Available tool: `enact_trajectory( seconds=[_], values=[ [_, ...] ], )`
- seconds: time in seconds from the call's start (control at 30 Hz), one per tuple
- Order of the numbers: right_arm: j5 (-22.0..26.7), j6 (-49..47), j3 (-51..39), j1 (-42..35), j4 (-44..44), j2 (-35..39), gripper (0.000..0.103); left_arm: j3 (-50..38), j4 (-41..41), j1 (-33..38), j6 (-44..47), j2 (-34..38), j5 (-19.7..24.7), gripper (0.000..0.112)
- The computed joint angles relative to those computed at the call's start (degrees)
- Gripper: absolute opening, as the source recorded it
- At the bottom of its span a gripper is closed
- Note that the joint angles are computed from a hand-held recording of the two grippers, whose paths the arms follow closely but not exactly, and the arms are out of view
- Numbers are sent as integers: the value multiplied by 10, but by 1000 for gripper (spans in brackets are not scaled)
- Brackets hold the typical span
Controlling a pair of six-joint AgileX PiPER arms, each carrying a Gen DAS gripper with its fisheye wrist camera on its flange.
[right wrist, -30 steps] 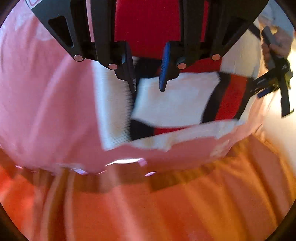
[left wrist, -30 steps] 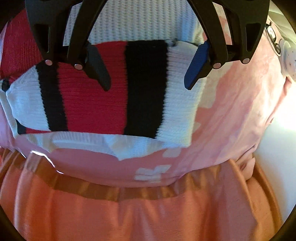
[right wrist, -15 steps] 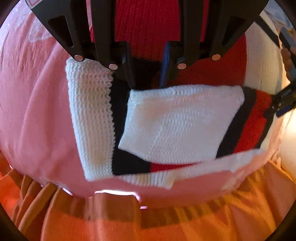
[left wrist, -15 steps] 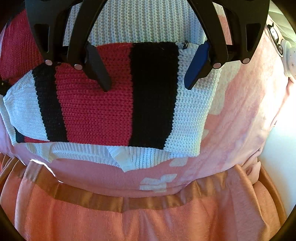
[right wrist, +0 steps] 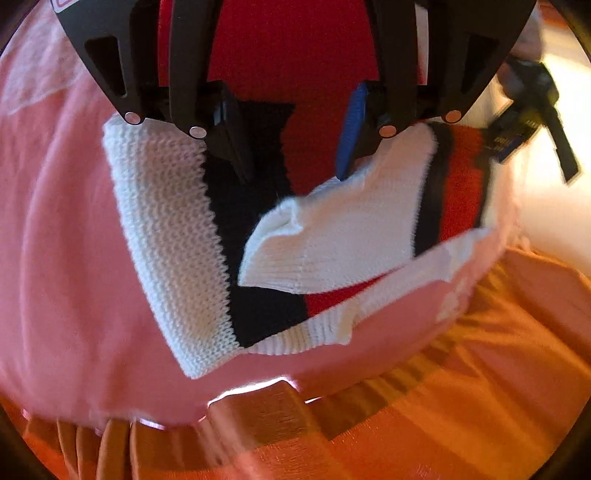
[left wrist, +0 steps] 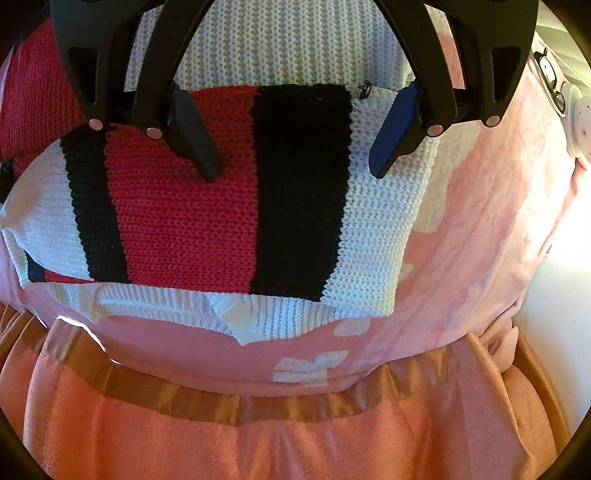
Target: Fold small clothes
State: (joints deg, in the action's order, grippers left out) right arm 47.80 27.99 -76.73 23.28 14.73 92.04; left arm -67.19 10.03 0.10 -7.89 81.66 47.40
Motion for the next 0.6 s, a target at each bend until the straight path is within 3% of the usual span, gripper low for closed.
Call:
enact_trajectory(
  seconds=[0.23, 0.3, 0.37, 0.53, 0.6],
  values=[
    [-28, -68, 16, -30, 129, 1, 47, -1, 0, 2, 6, 1, 1, 80],
    [-36, -113, 23, -44, 191, -12, 51, -3, -7, 6, 10, 3, 3, 81],
    [-43, -139, 32, -53, 235, -22, 64, -7, -19, 13, 17, 6, 6, 82],
    [-36, -81, 10, -39, 166, 9, 64, -10, -21, 14, 13, 9, 8, 83],
    [-40, -50, -4, -21, 109, 29, 24, -9, -15, 11, 9, 9, 6, 83]
  ],
)
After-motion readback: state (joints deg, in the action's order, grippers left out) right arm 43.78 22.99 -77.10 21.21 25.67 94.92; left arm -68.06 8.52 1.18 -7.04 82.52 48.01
